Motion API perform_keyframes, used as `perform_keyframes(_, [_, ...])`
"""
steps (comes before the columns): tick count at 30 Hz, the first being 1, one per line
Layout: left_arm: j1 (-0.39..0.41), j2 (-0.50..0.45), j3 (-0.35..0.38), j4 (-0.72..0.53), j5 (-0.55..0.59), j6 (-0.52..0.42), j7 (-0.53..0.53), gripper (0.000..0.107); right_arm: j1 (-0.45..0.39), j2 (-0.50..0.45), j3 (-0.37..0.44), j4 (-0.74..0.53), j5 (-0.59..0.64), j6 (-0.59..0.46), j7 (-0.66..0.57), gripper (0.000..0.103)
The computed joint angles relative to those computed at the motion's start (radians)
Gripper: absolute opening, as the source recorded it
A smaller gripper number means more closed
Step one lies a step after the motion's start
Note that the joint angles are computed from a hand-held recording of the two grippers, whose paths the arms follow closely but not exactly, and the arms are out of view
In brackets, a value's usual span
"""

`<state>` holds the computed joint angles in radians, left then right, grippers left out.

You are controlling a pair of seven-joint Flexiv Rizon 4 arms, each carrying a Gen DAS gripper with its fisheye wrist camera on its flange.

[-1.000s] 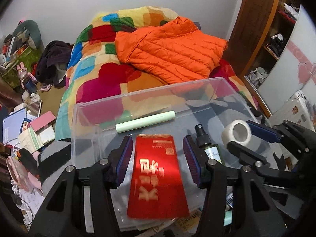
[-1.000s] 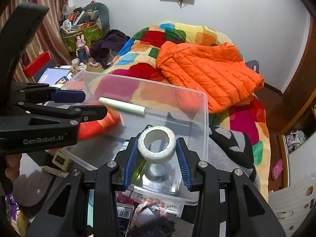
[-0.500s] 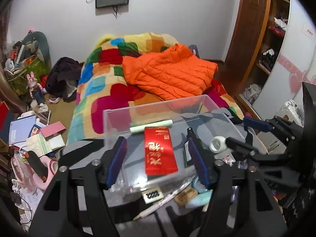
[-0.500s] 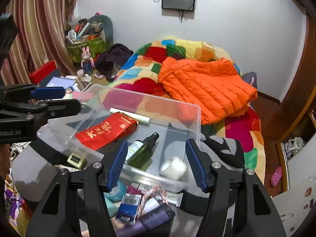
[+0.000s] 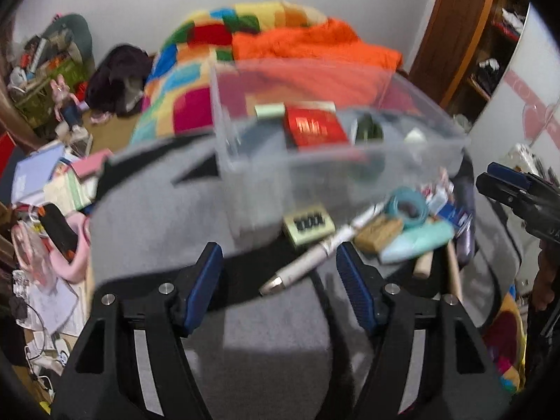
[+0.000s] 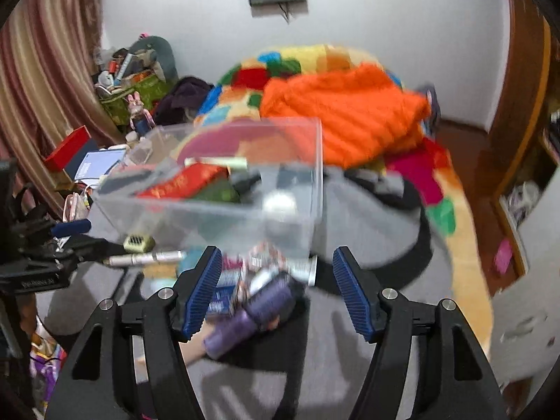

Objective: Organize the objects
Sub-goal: 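Grasp the white pen with the left tool while the right tool grasps the purple tube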

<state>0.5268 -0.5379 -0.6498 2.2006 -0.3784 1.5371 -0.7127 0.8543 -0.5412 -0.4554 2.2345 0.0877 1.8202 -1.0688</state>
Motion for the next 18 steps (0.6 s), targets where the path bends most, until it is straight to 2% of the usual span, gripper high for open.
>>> perform_keyframes(4, [-0.049, -0.025, 0.036, -0.020, 0.012, -0.018, 0.014, 0.067, -0.149, -0.003, 0.158, -0.018, -0.029, -0.013, 0.026, 0.062])
perform_keyframes(6, [-0.052, -0.035, 0.028, -0.023, 0.009, -0.029, 0.023, 0.067, -0.174, -0.009, 0.186, -0.021, -0.038, -0.005, 0.035, 0.062])
perform_keyframes(8, [-0.081, -0.036, 0.051, -0.026, 0.004, -0.031, 0.015, 0.058, -0.198, -0.013, 0.211, -0.023, -0.048, 0.002, 0.037, 0.061])
perform_keyframes(9, [-0.093, -0.037, 0.061, -0.016, 0.007, 0.005, 0.014, 0.054, -0.217, -0.015, 0.231, -0.024, -0.054, 0.009, 0.036, 0.055])
perform_keyframes(13, [-0.012, -0.037, -0.010, 0.036, 0.044, 0.058, -0.007, 0.037, -0.277, -0.019, 0.294, -0.026, -0.074, 0.015, 0.030, 0.031])
perform_keyframes(15, [0.030, -0.024, -0.039, 0.064, 0.067, 0.064, -0.025, 0.028, -0.287, -0.020, 0.306, -0.021, -0.078, 0.018, 0.029, 0.027])
perform_keyframes(18, [0.104, -0.007, -0.095, 0.107, 0.104, 0.065, -0.047, 0.019, -0.240, -0.018, 0.264, -0.001, -0.060, 0.034, 0.017, 0.024])
